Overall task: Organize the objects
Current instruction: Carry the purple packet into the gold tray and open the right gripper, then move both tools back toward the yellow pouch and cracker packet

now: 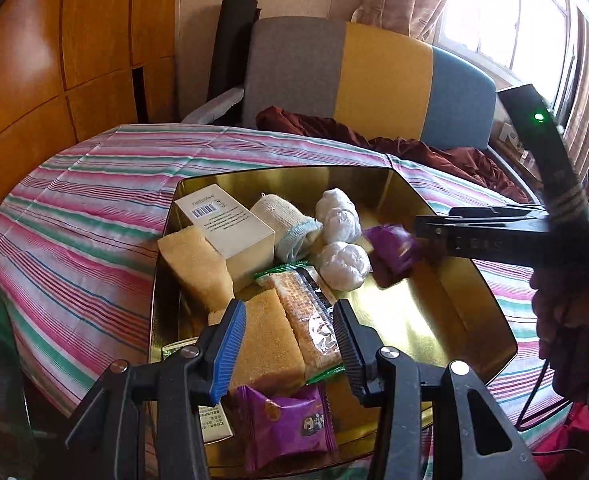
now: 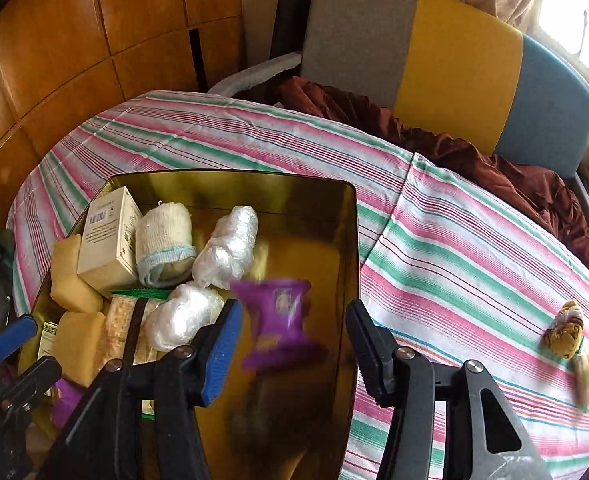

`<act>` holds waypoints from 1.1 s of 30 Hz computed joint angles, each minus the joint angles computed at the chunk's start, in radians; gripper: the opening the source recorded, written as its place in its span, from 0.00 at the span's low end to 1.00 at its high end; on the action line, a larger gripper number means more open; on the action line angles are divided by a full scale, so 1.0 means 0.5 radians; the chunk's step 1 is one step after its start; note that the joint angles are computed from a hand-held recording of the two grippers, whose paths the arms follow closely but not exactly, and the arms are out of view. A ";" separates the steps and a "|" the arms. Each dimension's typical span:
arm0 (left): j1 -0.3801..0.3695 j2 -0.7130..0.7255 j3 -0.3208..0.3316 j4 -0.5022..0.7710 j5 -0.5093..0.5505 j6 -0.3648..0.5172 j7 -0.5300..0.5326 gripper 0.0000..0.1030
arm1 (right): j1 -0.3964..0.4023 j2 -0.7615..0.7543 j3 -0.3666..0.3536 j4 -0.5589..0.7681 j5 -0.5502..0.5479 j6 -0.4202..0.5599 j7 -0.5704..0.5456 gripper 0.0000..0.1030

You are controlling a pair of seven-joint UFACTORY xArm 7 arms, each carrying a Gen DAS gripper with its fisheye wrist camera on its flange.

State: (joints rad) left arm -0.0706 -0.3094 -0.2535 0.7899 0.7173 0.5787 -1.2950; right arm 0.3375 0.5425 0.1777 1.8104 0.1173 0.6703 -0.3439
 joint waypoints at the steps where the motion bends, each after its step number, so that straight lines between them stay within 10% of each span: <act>1: 0.003 -0.001 -0.007 -0.001 0.015 0.000 -0.010 0.44 | -0.009 -0.031 -0.001 -0.047 0.000 -0.033 -0.014 0.55; 20: -0.144 0.142 -0.037 0.179 0.095 0.124 0.039 0.44 | -0.371 -0.274 -0.137 -0.406 0.116 -0.185 -0.066 0.85; 33: -0.332 0.388 0.021 0.450 0.107 0.190 0.220 0.44 | -0.581 0.118 -0.434 0.066 -0.106 -0.158 0.671 0.92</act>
State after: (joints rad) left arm -0.2368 -0.1153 -0.2428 1.0151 0.7708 0.6737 -1.1850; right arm 0.0471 0.6016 -0.0394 1.8431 0.0641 0.5912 -0.0084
